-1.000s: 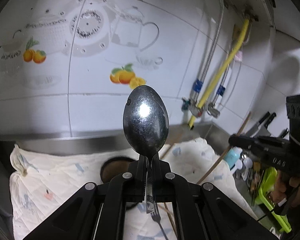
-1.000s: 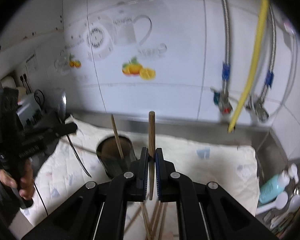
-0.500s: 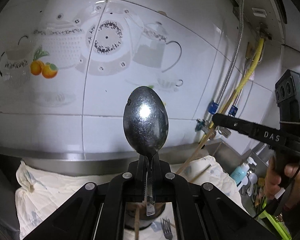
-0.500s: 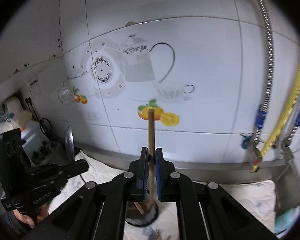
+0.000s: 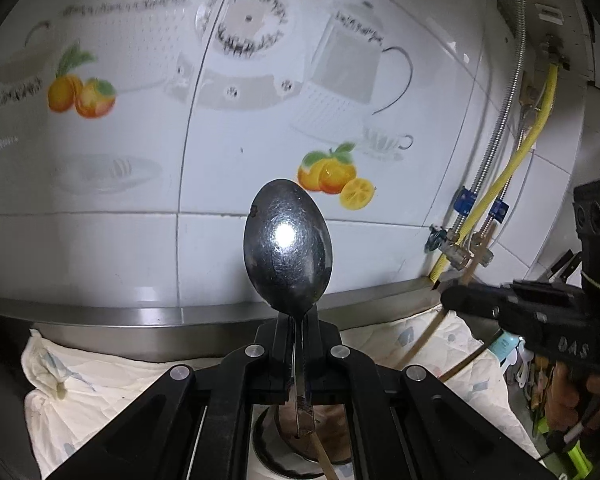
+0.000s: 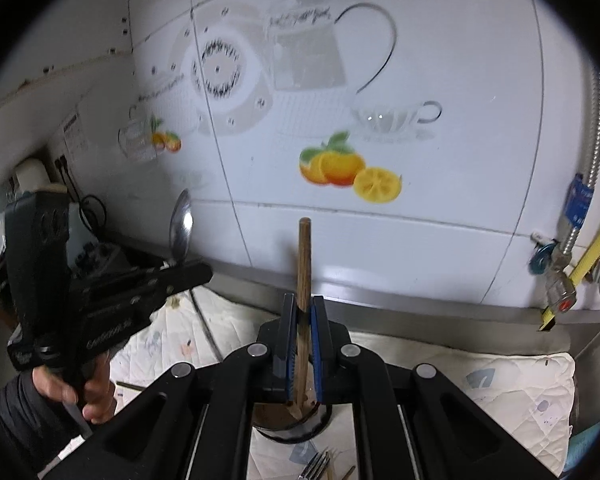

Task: Organize utensils
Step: 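Lower the spoon and chopstick into the black holder and open both tools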

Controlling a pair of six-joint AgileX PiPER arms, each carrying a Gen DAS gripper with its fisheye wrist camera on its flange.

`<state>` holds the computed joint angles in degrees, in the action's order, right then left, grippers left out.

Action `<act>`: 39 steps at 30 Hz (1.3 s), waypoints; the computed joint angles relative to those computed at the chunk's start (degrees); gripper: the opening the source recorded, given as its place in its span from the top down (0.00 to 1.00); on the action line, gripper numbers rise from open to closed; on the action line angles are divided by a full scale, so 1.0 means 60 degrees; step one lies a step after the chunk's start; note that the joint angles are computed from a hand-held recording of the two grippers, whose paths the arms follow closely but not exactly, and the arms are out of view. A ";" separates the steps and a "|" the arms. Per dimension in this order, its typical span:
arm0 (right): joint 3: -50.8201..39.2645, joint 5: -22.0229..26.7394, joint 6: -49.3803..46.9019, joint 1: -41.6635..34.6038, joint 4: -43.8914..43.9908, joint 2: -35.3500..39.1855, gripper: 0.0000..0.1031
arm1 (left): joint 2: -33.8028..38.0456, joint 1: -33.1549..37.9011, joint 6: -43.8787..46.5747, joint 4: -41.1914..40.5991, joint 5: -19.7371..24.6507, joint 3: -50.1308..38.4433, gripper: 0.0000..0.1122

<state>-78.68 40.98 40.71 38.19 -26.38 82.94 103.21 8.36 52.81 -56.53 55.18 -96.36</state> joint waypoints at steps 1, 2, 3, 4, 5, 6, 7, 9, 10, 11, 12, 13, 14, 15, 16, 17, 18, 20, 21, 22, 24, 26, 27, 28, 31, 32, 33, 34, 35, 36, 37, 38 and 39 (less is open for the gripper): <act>0.0006 0.0030 -0.0053 0.0027 0.0044 0.0055 0.91 | 0.0147 -0.0074 -0.0024 0.0025 -0.0037 -0.0089 0.97; 0.0045 0.0071 -0.0035 0.0092 -0.0004 0.0082 0.91 | 0.0255 -0.0104 0.0026 -0.0015 -0.0010 -0.0091 0.97; 0.0065 0.0073 0.0003 0.0147 -0.0063 0.0098 0.91 | 0.0362 -0.0154 0.0083 -0.0044 0.0002 -0.0091 0.97; 0.0060 0.0117 0.0002 0.0189 -0.0069 0.0130 0.91 | 0.0391 -0.0213 0.0166 -0.0043 -0.0067 -0.0001 0.97; 0.0075 0.0182 0.0072 0.0279 -0.0174 0.0142 0.91 | 0.0362 -0.0193 0.0387 -0.0131 -0.0111 0.0221 0.97; 0.0093 0.0194 0.0040 0.0294 -0.0184 0.0148 0.91 | 0.0410 -0.0240 0.0434 -0.0150 -0.0118 0.0267 0.97; 0.0070 0.0238 -0.0028 0.0308 -0.0156 0.0174 0.91 | 0.0441 -0.0254 0.0509 -0.0196 -0.0097 0.0341 0.97; 0.0036 0.0358 0.0036 0.0365 -0.0282 0.0225 0.91 | 0.0509 -0.0376 0.0603 -0.0173 -0.0174 0.0436 0.97; 0.0055 0.0334 0.0012 0.0342 -0.0258 0.0228 0.91 | 0.0514 -0.0391 0.0704 -0.0208 -0.0185 0.0523 0.97; 0.0050 0.0354 -0.0041 0.0316 -0.0196 0.0226 0.91 | 0.0521 -0.0420 0.0789 -0.0214 -0.0198 0.0609 0.97; 0.0057 0.0372 -0.0018 0.0314 -0.0221 0.0222 0.91 | 0.0538 -0.0462 0.0837 -0.0192 -0.0227 0.0665 0.97; 0.0014 0.0373 -0.0052 0.0304 -0.0189 0.0266 0.91 | 0.0537 -0.0491 0.0873 -0.0172 -0.0262 0.0729 0.97; 0.0005 0.0372 -0.0151 0.0272 -0.0080 0.0271 0.91 | 0.0559 -0.0537 0.0884 -0.0133 -0.0313 0.0796 0.97; -0.0007 0.0385 -0.0215 0.0251 -0.0009 0.0273 0.91 | 0.0569 -0.0586 0.0859 -0.0099 -0.0352 0.0852 0.97; -0.0019 0.0393 -0.0231 0.0265 0.0007 0.0294 0.91 | 0.0578 -0.0620 0.0885 -0.0097 -0.0386 0.0925 0.97; -0.0033 0.0417 -0.0308 0.0254 0.0057 0.0299 0.91 | 0.0589 -0.0652 0.0909 -0.0074 -0.0421 0.0989 0.97; -0.0031 0.0432 -0.0297 0.0262 0.0027 0.0302 0.91 | 0.0554 -0.0602 0.0974 -0.0054 -0.0392 0.1096 0.97; -0.0011 0.0427 -0.0351 0.0239 0.0078 0.0285 0.91 | 0.0558 -0.0684 0.0990 0.0020 -0.0470 0.1205 0.97; 0.0017 0.0389 -0.0370 0.0209 0.0112 0.0271 0.91 | 0.0547 -0.0730 0.0996 0.0072 -0.0542 0.1277 0.97; 0.0009 0.0349 -0.0397 0.0173 0.0155 0.0284 0.91 | 0.0549 -0.0779 0.0989 0.0105 -0.0620 0.1337 0.97; 0.0072 0.0272 -0.0462 0.0098 0.0284 0.0220 0.91 | 0.0588 -0.0829 0.0914 0.0182 -0.0683 0.1387 0.97; 0.0176 0.0182 -0.0565 0.0045 0.0418 0.0119 0.91 | 0.0613 -0.0852 0.0840 0.0270 -0.0777 0.1448 0.97; 0.0190 0.0169 -0.0580 0.0040 0.0422 0.0094 0.91 | 0.0641 -0.0859 0.0751 0.0338 -0.0796 0.1439 0.97; 0.0193 0.0173 -0.0611 0.0034 0.0439 0.0075 0.91 | 0.0672 -0.0881 0.0694 0.0365 -0.0827 0.1444 0.97; 0.0238 0.0209 -0.0620 0.0051 0.0381 0.0023 0.91 | 0.0751 -0.0914 0.0587 0.0453 -0.0899 0.1479 0.97; 0.0253 0.0238 -0.0566 0.0084 0.0301 0.0002 0.91 | 0.0769 -0.0899 0.0566 0.0470 -0.0868 0.1487 0.97; 0.0286 0.0224 -0.0565 0.0077 0.0300 -0.0028 0.90 | 0.0794 -0.0906 0.0512 0.0508 -0.0845 0.1476 0.97; 0.0312 0.0207 -0.0622 0.0058 0.0368 -0.0062 0.89 | 0.0796 -0.0916 0.0477 0.0544 -0.0866 0.1487 0.97; 0.0341 0.0219 -0.0570 0.0080 0.0313 -0.0095 0.88 | 0.0781 -0.0931 0.0484 0.0554 -0.0924 0.1540 0.97; 0.0338 0.0256 -0.0459 0.0134 0.0182 -0.0108 0.87 | 0.0774 -0.0931 0.0476 0.0562 -0.0947 0.1568 0.97; 0.0350 0.0274 -0.0412 0.0166 0.0119 -0.0147 0.85 | 0.0781 -0.0929 0.0445 0.0577 -0.0946 0.1580 0.97; 0.0353 0.0282 -0.0422 0.0174 0.0124 -0.0175 0.84 | 0.0784 -0.0917 0.0411 0.0578 -0.0940 0.1589 0.97; 0.0358 0.0318 -0.0337 0.0232 0.0022 -0.0235 0.80 | 0.0800 -0.0911 0.0346 0.0599 -0.0915 0.1570 0.97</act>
<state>-76.53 42.89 38.69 39.58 -26.25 81.53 108.01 2.90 54.88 -52.93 49.69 -86.94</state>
